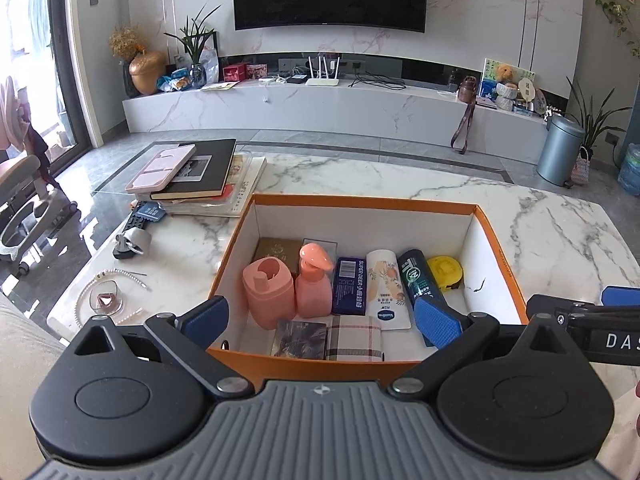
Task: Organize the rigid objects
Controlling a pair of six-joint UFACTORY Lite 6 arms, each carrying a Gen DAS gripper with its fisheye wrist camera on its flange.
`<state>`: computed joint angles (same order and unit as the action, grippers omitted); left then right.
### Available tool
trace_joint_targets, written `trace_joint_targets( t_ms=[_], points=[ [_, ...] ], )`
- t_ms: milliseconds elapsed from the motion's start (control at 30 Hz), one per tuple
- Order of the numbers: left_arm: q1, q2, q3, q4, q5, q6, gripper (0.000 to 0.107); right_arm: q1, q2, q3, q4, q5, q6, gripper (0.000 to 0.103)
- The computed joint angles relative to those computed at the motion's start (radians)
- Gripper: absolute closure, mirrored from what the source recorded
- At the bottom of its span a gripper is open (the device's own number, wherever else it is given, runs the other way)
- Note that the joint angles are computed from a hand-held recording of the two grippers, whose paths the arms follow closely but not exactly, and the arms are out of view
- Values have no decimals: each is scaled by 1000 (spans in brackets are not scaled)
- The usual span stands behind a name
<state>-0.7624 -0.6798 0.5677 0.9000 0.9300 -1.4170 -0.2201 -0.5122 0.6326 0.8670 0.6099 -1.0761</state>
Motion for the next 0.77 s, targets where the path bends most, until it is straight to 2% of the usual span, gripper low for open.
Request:
trace_joint_targets(
  t_ms=[767],
  points=[
    [-52,-7,-3,33,37,-35,4,-26,-2,3,-11,19,5,2]
  ],
)
